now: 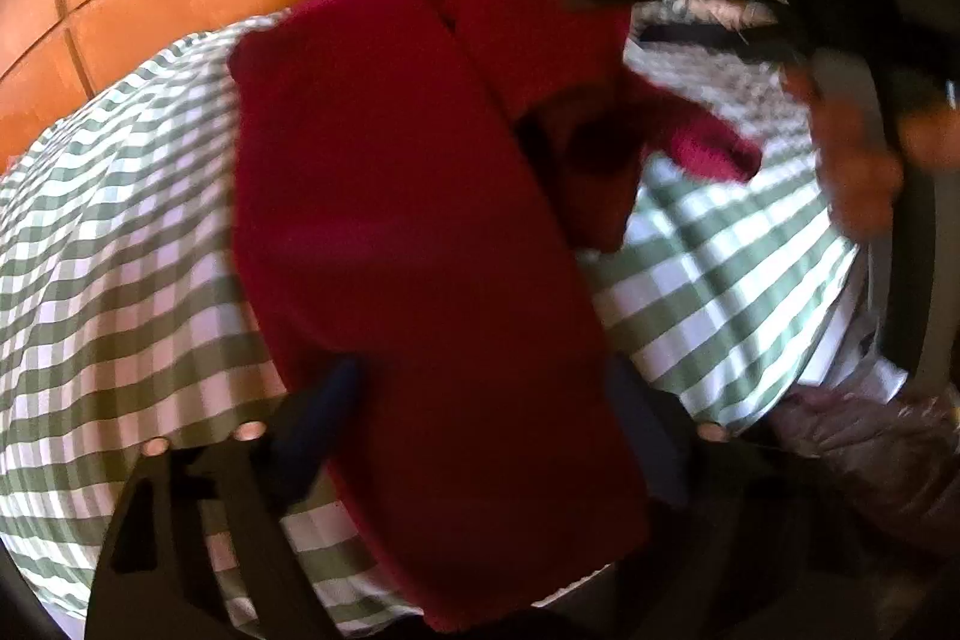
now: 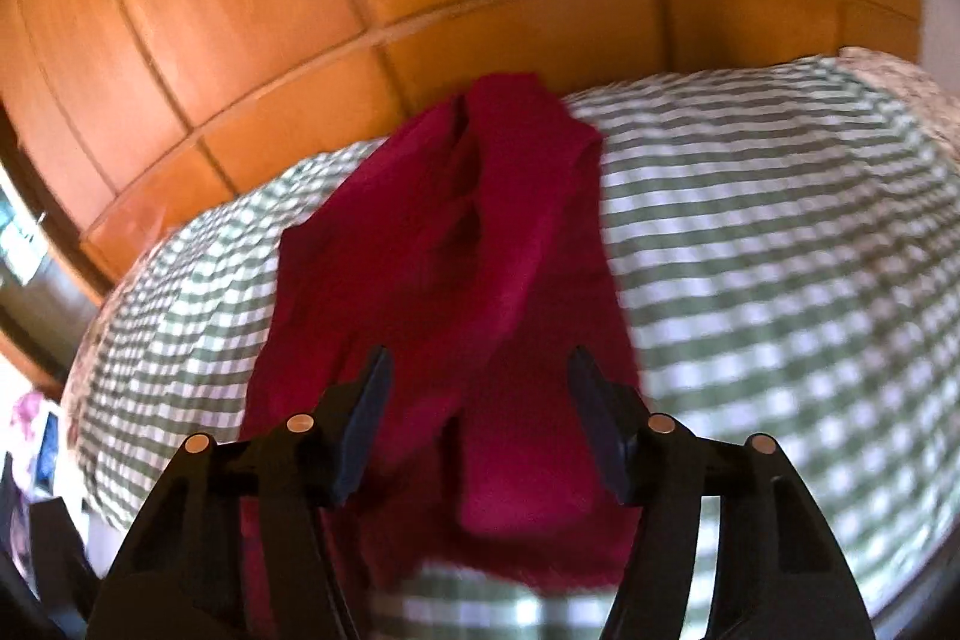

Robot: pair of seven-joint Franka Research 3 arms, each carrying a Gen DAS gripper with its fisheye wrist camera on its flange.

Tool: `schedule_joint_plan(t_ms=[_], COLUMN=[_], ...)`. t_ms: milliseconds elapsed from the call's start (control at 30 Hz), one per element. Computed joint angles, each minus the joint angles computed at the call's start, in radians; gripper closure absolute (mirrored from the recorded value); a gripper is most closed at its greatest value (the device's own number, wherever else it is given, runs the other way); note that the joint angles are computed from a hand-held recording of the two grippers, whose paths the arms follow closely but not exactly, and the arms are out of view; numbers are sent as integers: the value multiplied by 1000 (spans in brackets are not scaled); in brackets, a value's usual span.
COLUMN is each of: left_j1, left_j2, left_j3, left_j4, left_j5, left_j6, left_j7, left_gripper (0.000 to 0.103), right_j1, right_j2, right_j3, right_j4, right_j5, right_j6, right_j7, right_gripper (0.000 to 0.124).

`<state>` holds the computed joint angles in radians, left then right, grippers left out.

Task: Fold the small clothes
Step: 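Grasp the sweater with the left tool while the right tool grasps another edge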

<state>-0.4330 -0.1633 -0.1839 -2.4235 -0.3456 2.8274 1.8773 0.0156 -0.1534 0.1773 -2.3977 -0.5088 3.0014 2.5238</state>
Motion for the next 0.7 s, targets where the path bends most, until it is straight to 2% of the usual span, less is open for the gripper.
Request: schedule_joint_plan(t_ms=[33,67,100,133,167,233,267,333,433,500,567,633,700], left_j1=[22,31,28,9,-16,-45,-37,-9,52,127,217,290,315], left_j2=[12,14,8,-2,-13,-38,-47,-57,-15,31,103,192,259], left_j3=[-24,-32,-28,0,36,94,100,114,142,119,93,87,101], left_j4=[-5,-9,-13,-6,6,15,17,37,126,190,281,410,512], left_j5=[71,107,112,60,-23,-192,-221,-249,-290,-210,-42,173,327], left_j6=[32,51,62,49,19,3,3,-1,15,52,87,68,38], left_j7=[-51,-77,-80,-46,4,108,124,135,121,28,-144,-381,-545], left_gripper=[31,48,64,92,97,98,98,99,100,101,101,101,101], right_j1=[3,11,18,19,-3,-41,-72,-140,-160,-172,-173,-170,-163], right_j2=[21,37,40,27,3,-33,-54,-86,-85,-54,-10,55,124], right_j3=[3,-2,-9,-16,-7,1,12,36,-15,-44,-78,-114,-153], right_j4=[23,41,53,49,51,53,56,83,119,162,213,285,360], right_j5=[-5,-10,-27,-60,-149,-256,-322,-494,-557,-605,-623,-618,-594], right_j6=[-24,-40,-50,-48,-52,-60,-75,-160,-249,-325,-390,-459,-515], right_j7=[-14,-21,-24,-18,25,75,113,213,239,255,254,242,223], right_gripper=[91,107,112,116,116,117,117,117,117,117,117,117,117])
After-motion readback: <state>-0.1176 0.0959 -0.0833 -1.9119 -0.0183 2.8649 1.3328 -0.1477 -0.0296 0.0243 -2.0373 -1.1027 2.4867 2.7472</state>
